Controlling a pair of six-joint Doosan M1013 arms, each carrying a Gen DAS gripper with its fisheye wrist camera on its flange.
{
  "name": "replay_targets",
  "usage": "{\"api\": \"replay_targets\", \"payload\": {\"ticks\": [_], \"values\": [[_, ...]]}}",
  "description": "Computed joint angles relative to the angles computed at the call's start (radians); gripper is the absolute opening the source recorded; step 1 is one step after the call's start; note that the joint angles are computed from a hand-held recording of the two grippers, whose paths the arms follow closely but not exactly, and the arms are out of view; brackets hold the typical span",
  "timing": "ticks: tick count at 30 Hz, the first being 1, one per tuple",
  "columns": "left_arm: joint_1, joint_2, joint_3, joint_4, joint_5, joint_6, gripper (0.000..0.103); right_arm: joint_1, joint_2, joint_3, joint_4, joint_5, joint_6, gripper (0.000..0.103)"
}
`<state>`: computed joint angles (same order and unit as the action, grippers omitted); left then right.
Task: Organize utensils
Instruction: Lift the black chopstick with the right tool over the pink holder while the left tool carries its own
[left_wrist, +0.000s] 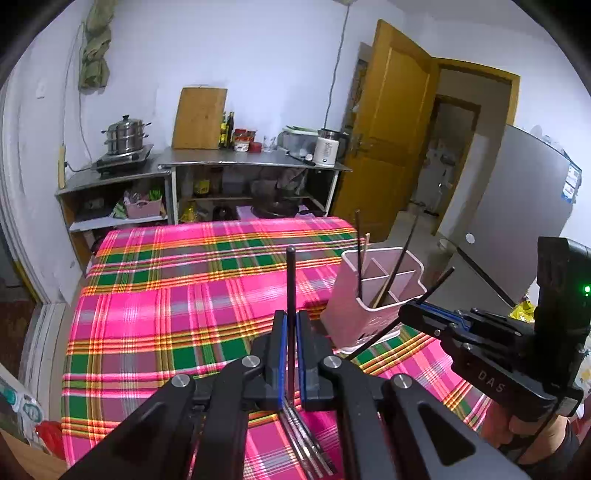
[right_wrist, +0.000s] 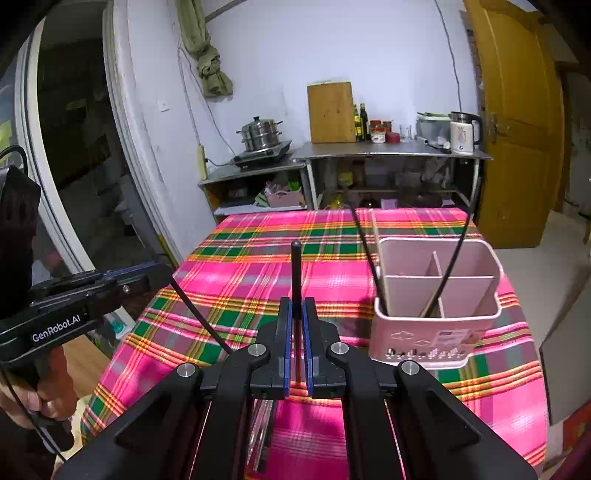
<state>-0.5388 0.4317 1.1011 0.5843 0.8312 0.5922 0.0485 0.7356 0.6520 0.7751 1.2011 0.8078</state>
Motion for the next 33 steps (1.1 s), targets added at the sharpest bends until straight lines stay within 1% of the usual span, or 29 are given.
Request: {"api": "replay_targets", "payload": {"ticks": [7,10,16,20,27,33], "values": [[-0.003,0.023,-0.046,-0.055,0.0,0.06,0.004,-0.022,-0.005,-0.006,0.012,-0.008,0.002,0.005],[-0.001,0.041,-0.069,-0.106,-0.004,0.097,0.004,-0.03,-0.011,0.003,0.004,-0.016,0.009,0.005],[0.001,0.084,-0.125,-0.191,-0.006,0.162,0.004,-0.047,0.0,-0.021,-0.008,-0.018,0.043,0.005],[0.002,0.109,-0.177,-0.219,-0.009,0.201,0.004,-0.056,0.018,-0.062,-0.01,-0.015,0.073,0.005],[0.009,0.148,-0.281,-0.235,-0.012,0.244,0.004,-0.067,0.042,-0.143,0.011,-0.038,0.103,0.005],[0.015,0.194,-0.4,-0.223,0.001,0.278,0.004,-0.073,0.097,-0.281,0.026,-0.046,0.157,0.005]]}}
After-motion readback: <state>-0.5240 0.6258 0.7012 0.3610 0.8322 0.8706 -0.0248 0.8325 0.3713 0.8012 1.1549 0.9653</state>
